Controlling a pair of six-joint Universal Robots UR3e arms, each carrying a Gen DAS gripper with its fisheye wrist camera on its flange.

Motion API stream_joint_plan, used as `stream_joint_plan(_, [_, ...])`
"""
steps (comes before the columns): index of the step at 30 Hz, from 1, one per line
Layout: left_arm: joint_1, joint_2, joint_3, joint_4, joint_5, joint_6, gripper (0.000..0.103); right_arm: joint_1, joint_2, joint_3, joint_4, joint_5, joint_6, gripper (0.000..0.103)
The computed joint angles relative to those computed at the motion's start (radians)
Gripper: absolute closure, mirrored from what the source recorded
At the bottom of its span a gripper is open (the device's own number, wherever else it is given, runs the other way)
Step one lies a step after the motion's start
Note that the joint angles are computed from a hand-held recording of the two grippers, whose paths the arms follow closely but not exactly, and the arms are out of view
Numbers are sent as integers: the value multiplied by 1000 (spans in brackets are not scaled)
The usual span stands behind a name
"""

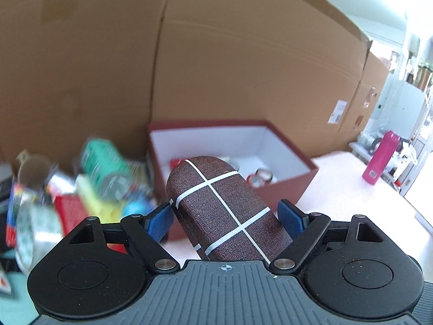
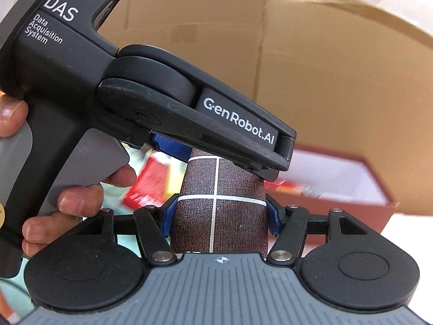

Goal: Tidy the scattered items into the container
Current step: 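Lift the checkered case with both grippers and carry it over the brown-red box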

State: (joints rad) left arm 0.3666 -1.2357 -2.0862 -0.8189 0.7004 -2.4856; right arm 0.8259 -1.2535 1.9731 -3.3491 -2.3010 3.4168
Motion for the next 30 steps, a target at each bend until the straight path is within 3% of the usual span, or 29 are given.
stream_joint_plan(6, [-204,-305,238,229,55,-227,19,-167,-70,44,-58,76,-123,36])
stream_joint_plan(14, [-379,-677,608,320,117,-397,19,-426,-109,86,-95,268,-253,36])
stream_joint_plan(24, [-475,-1109,1150,200,101,-550,19,-709,-59,105,-167,516,-386,36])
stream_joint_plan(30, [-523,-1279,1402,89,139,-582,18,-800,-30,103,-147,598,-425,36])
